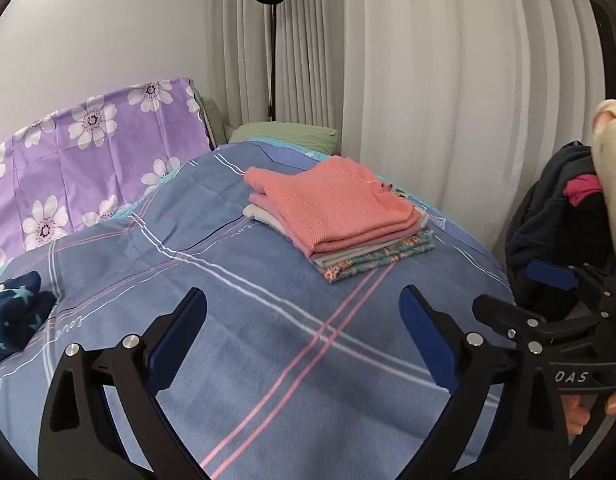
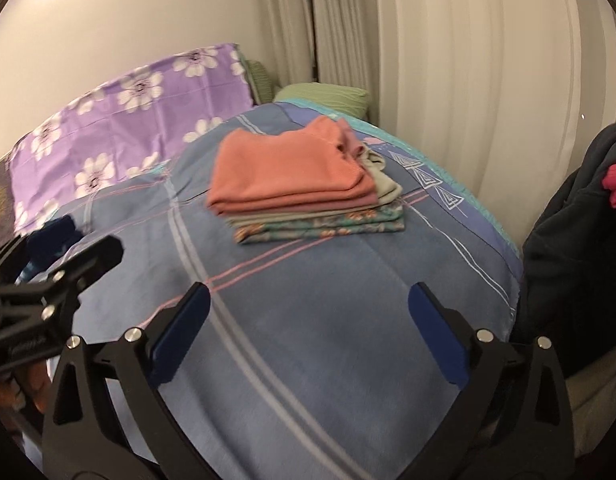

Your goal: Fold small clothes

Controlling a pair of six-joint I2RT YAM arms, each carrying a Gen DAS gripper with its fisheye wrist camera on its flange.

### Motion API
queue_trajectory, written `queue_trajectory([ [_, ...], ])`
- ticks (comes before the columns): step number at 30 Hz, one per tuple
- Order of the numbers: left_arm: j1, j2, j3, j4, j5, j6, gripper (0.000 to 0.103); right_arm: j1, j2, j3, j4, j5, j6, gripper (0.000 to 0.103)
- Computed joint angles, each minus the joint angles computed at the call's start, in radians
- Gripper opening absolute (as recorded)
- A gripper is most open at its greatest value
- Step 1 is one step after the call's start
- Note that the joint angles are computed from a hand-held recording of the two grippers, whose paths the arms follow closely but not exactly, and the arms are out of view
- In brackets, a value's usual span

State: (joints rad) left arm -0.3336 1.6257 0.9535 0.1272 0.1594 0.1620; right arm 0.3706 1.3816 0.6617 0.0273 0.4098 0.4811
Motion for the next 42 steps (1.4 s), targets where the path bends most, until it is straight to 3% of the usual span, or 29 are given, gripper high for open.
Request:
queue_trajectory([
  [8, 0.064, -0.209, -0.14, -0.041, 0.068, -0.018, 0.102, 0.21, -0.132, 0.003, -0.169, 0.218, 0.061, 0.101],
  [21, 0.191, -0.466, -0.273, -0.192, 0.174, 0.166, 0.102, 0.466, -0.143, 0.079, -0.402, 0.429, 0.337, 0.101],
  [33, 0.3, -0.619, -0.429, -0.185, 0.305, 0.196, 0.102, 0.531, -0.056, 0.201, -0.603, 0.518, 0.558, 0.101],
  [42, 0.365, -0.572, -0.418, -0.186, 0.316, 0.166, 0.102, 0.564, -0.033, 0.22, -0.612, 0.533, 0.543, 0.101],
])
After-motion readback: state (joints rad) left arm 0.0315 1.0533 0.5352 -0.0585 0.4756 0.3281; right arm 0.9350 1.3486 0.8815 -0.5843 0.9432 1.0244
